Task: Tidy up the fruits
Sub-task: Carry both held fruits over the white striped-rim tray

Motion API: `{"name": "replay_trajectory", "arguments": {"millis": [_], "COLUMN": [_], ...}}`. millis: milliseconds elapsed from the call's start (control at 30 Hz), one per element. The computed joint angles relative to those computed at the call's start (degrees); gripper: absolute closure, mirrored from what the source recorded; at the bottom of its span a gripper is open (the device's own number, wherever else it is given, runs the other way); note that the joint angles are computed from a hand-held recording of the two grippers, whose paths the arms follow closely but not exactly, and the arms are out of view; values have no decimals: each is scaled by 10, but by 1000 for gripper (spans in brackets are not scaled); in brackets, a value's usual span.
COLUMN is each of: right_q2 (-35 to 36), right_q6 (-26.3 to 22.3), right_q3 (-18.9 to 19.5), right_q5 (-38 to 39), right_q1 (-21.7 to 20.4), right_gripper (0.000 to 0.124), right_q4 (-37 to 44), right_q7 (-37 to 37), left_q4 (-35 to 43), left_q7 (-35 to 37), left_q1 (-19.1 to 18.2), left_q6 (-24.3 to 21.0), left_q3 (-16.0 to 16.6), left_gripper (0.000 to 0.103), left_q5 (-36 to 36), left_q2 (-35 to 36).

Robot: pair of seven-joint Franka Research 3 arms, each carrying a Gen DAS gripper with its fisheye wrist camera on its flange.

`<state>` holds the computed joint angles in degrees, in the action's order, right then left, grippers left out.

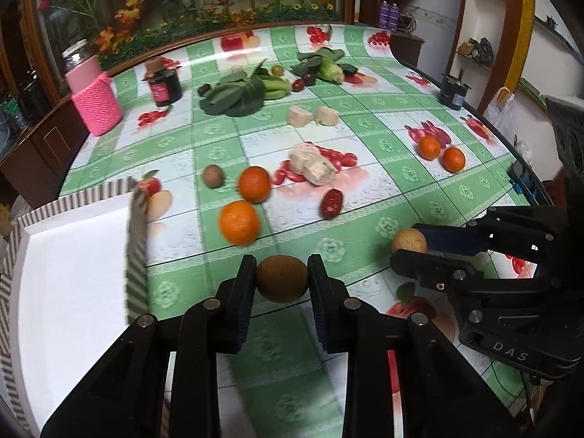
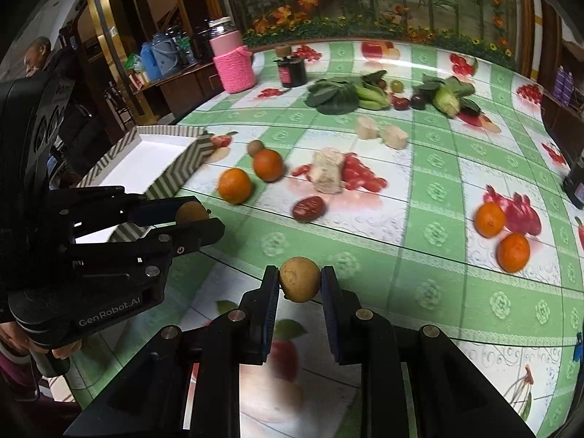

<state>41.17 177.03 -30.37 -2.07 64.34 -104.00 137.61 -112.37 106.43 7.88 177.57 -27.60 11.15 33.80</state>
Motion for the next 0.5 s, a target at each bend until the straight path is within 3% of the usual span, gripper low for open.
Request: {"name": "replay_trajectory", "arguments": {"millis": [267,500], "right_q2": [36,117], "right_q6": [-25,-98], "right_q3": [78,172], "right_q5": [-5,-22], "right_q1": [-72,-158], "right_gripper": [100,100], "right_q4": [103,292], "right_q7": [-45,-108], "left_q4": [14,88], "left_q7": [-8,-27], "left_q1": [14,5], "left_q6": [-10,-53], "left_q3": [31,88], "left_gripper": [77,77], "left_q5": [-5,-19], "left_q2": [-10,18]}}
